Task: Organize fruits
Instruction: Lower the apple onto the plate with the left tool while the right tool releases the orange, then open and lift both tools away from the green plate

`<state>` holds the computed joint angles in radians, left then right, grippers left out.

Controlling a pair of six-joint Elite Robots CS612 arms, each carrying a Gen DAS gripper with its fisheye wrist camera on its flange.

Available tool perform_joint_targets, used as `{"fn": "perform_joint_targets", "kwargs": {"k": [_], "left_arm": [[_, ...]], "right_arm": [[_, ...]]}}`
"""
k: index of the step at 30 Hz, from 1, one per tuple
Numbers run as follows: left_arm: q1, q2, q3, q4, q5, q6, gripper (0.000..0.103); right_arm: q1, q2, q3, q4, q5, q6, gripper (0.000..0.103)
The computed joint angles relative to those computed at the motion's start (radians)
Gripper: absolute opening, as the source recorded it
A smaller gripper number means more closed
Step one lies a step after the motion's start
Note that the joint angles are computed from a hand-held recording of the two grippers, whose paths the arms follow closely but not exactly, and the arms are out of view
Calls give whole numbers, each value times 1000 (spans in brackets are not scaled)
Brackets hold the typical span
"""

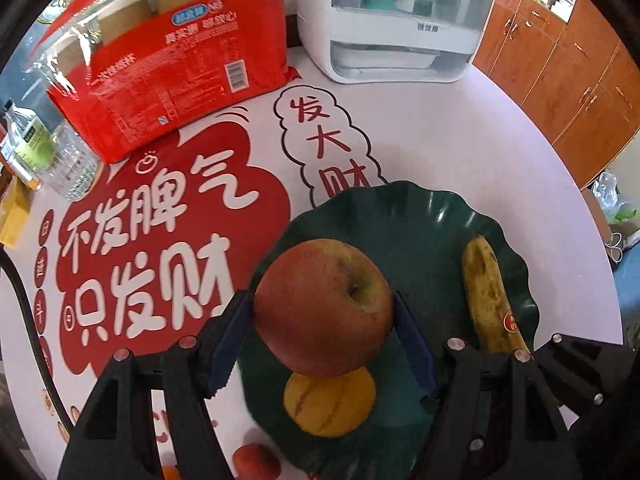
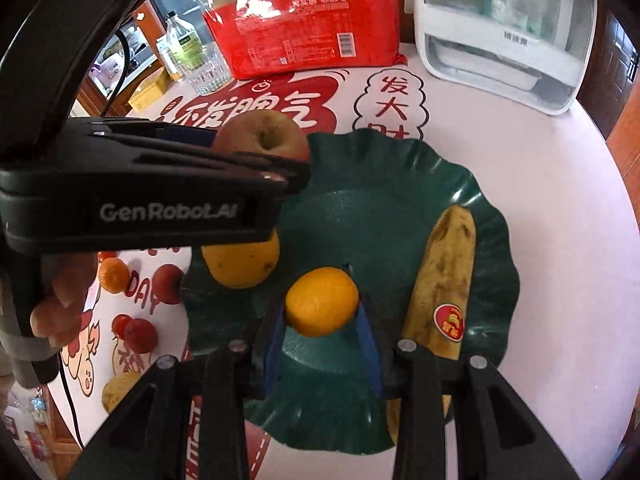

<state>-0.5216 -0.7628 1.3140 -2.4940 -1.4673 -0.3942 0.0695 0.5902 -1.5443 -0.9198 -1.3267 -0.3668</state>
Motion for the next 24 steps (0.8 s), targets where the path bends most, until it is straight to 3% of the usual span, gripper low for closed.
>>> {"fn": "perform_joint_targets", "kwargs": {"k": [10, 15, 17, 24], "left_arm": [[-3, 33, -29, 15, -36, 4, 70], [-6, 36, -30, 14, -36, -1, 70], [-5, 36, -30, 9, -43, -12, 71], [-10, 9, -3, -38, -47, -12, 86]], "right_arm": [[-6, 9, 0, 8, 13, 21, 37], [-7, 26, -31, -32, 12, 21, 50], [-6, 29, -40, -36, 8, 15, 51], [-8, 29, -51, -32, 11, 18, 51]]}}
